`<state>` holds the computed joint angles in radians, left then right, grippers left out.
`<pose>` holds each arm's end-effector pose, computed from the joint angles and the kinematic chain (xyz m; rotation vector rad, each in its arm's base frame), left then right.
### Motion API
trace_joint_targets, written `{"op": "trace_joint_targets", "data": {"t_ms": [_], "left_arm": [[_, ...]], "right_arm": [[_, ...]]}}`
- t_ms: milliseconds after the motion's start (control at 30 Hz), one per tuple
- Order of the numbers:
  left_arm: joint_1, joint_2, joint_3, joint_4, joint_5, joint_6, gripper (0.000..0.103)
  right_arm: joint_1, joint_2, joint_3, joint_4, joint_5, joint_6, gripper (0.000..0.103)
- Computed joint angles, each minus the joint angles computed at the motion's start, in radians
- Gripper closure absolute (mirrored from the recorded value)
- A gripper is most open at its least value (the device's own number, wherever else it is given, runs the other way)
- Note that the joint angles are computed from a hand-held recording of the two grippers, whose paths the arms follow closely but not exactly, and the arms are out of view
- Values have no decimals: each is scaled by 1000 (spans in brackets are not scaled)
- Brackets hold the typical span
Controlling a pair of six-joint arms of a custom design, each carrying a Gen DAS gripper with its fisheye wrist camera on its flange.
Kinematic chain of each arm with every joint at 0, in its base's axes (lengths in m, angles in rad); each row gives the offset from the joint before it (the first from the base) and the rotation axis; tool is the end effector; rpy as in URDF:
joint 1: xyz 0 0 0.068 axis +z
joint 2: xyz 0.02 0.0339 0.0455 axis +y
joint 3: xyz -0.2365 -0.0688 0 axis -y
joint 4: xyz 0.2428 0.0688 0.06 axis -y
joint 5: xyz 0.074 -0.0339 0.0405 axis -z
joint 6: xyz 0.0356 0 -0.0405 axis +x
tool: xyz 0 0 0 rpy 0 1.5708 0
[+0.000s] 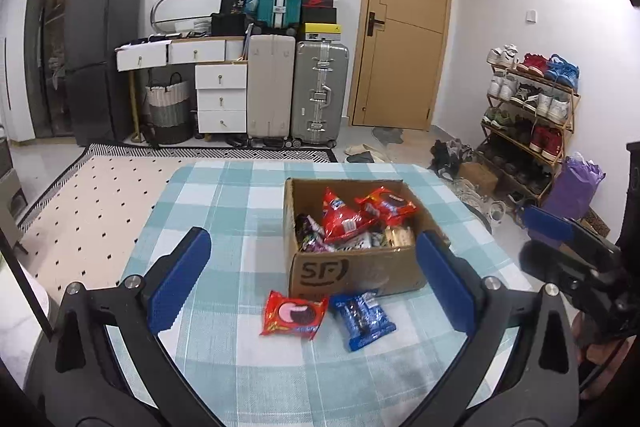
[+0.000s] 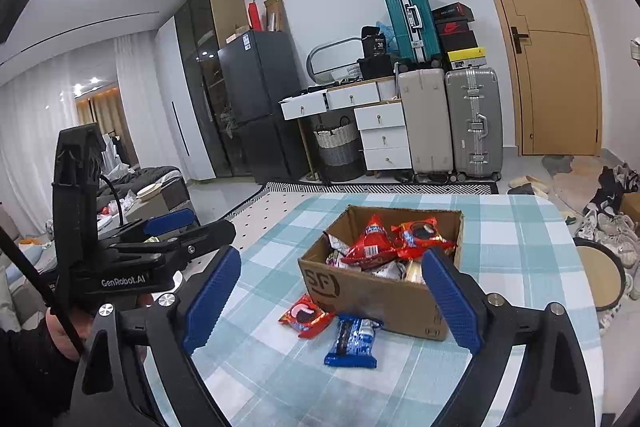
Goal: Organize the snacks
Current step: 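Withdraw both open grippers toward the last two packs on the table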
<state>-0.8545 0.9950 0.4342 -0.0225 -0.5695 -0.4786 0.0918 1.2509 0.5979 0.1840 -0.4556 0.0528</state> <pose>0.1560 -0.1500 0.1763 0.0653 2.0586 -0.2090 0.2669 0.0403 0.1902 -0.3257 2.0061 0.5545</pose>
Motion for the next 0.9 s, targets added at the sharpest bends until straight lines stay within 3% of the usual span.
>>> {"op": "trace_joint_targets", "data": {"t_ms": [133,333,400,600,833,900], "left_arm": [[15,-51,-109,30,4,-63,1],[65,-5,-265,212,37,-108,1],[92,56,-308,309,69,-112,1],[167,424,-337,665,135,-106,1],[207,660,-280,833,176,-78,1],[214,671,-270,829,184,-71,1]], "right_arm": [[6,-49,-107,71,25,16,5],[40,-26,-224,178,79,-15,1],[52,19,-236,204,100,-29,1],[45,185,-223,298,92,-18,1],[31,319,-165,329,86,13,1],[30,354,-140,323,83,15,1]]}}
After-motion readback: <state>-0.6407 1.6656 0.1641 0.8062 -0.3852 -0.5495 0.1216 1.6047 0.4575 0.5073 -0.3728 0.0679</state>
